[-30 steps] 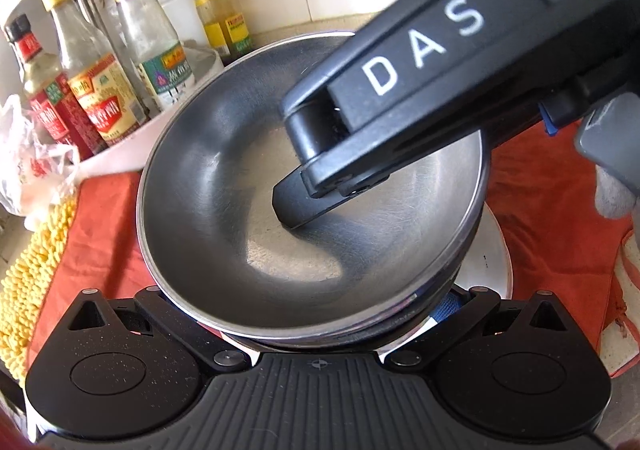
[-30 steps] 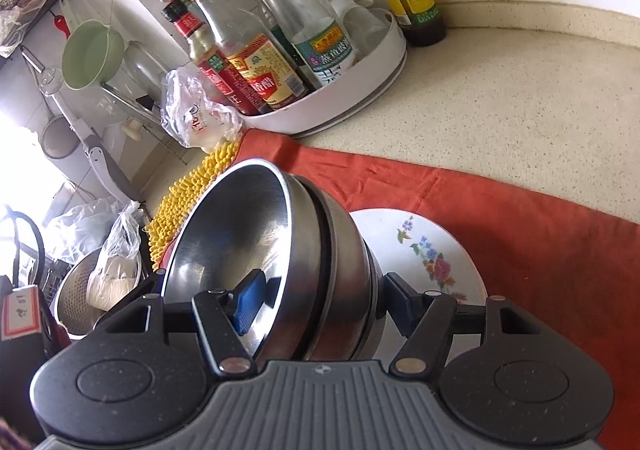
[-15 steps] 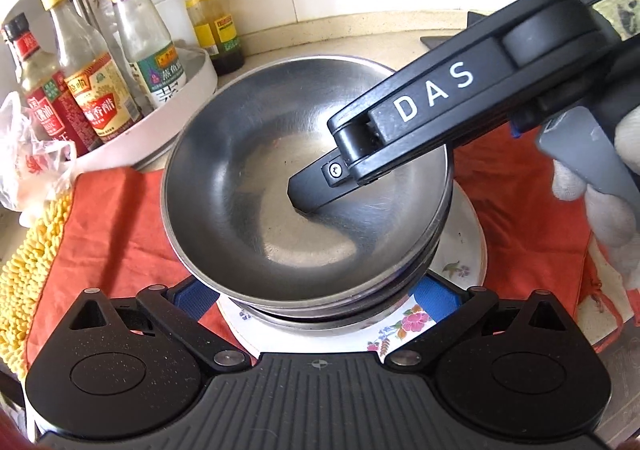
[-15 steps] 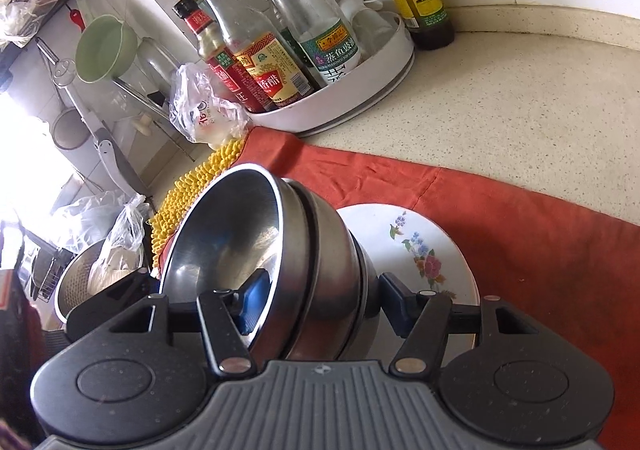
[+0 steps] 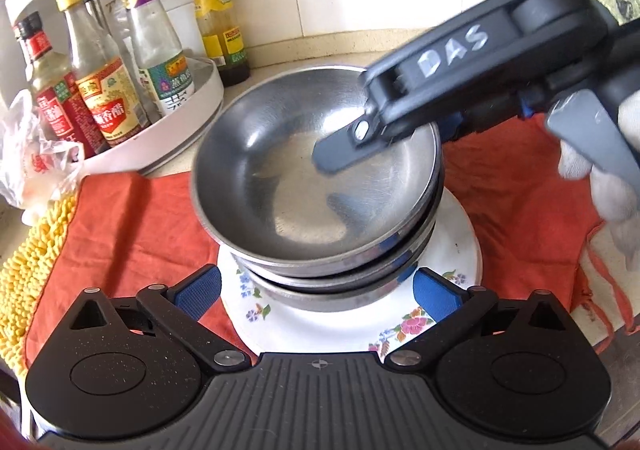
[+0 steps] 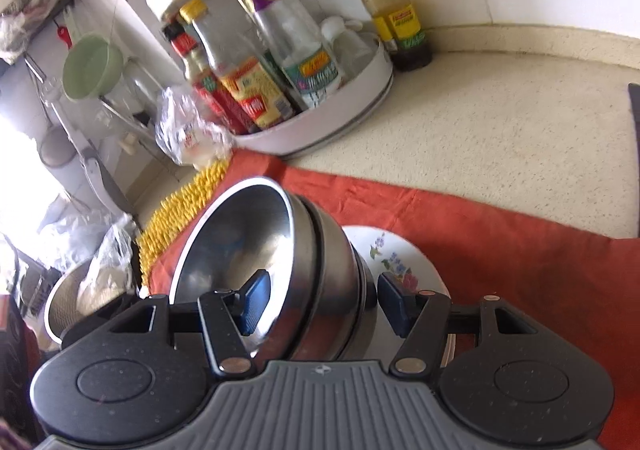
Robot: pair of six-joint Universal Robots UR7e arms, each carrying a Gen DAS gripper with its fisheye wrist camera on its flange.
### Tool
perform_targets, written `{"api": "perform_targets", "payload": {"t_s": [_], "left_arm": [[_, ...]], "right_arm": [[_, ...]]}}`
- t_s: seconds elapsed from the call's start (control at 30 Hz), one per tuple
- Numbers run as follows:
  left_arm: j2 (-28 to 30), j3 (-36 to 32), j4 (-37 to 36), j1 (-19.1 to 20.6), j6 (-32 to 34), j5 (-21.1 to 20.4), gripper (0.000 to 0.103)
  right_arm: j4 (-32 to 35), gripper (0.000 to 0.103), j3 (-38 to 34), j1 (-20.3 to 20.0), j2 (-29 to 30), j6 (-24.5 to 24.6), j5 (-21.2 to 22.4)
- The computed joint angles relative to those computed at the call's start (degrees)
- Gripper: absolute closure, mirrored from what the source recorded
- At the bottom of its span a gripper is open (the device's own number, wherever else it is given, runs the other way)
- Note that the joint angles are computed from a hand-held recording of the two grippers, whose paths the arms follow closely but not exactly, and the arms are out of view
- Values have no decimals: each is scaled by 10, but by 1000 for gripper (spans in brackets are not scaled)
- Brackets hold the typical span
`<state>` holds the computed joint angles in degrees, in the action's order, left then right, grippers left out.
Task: Organize plates and bowls
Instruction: 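Lower the bowl stack onto the white floral plates with the right gripper, then open the right gripper and pull it away from the bowl rim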
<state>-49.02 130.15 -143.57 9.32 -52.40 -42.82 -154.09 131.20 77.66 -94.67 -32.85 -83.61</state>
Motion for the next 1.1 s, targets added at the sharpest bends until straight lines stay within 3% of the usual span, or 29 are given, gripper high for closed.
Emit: {"api": "perform_targets", "payload": {"t_s": [0.17,0.47,0.73,0.9,1.0,1.1], "left_arm": [[-27,20,-8,-12,-35,-5,0],[-73,45,17,-33,-121,20,0],[-90,44,78,-51,-205,31,0],[-93,38,117,-64,-244,35,0],[-94,33,138,-71,-268,28,0],[-88,21,171,-74,-292,14,0]], "right_arm": [[-3,45,14,5,-38,-3,-5],[-66,44,80,32,-115,-44,-61],[-141,39,142,65,-162,-25,-140],[-145,39,167,76,-181,-10,-167],[-188,39,182,93,-175,-5,-205],[-183,38,184,102,-177,17,-224]]}}
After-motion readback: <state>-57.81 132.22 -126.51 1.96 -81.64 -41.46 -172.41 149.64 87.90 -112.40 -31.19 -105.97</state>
